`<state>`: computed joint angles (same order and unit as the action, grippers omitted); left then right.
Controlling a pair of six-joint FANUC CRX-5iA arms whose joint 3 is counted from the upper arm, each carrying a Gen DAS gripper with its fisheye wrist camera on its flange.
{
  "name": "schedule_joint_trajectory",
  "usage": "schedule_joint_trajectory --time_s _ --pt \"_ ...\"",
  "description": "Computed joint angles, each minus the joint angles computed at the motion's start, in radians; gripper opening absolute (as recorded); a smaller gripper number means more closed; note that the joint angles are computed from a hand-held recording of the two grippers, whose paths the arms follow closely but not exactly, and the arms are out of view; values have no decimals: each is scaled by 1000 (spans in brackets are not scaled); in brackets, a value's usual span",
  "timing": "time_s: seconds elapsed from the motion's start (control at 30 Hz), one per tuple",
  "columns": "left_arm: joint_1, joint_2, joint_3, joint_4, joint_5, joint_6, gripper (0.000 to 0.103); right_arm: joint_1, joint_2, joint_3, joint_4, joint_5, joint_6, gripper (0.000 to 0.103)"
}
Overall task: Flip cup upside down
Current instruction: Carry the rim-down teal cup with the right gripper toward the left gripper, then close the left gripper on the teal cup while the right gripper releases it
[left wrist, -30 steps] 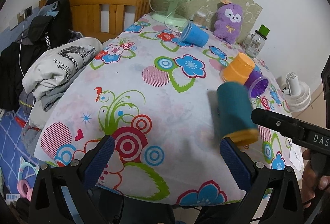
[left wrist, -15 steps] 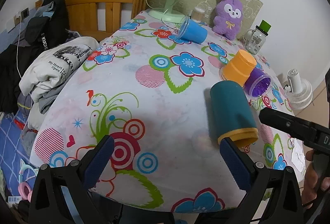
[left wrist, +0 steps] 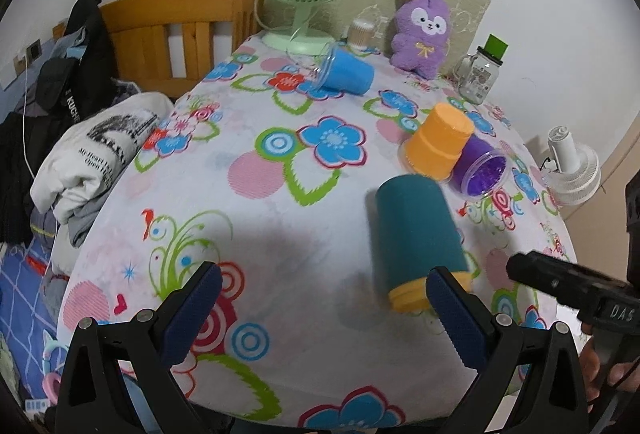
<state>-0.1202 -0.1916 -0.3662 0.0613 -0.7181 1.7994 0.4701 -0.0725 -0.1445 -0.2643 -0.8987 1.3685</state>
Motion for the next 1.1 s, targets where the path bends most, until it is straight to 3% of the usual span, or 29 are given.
schedule_joint_trajectory --time_s 0.4,0.57,0.63,0.7,0.83,1.1 --pt "-43 90 104 8 -5 -14 103 -64 -35 -42 -30 -5 -4 86" --pt "-50 165 160 56 -3 -80 103 -90 -39 -56 -41 -7 -7 87" --pt "-48 220 208 82 -59 -97 103 -97 -41 -61 -43 -8 -8 87" --pt "-40 253 218 142 -60 -152 103 -107 -40 -64 -47 -9 -8 87" --pt "-53 342 319 87 -151 -97 103 -122 -32 -67 -53 -9 -10 87" --pt "-52 426 375 105 -215 -96 103 -117 -8 -53 -66 -19 12 87"
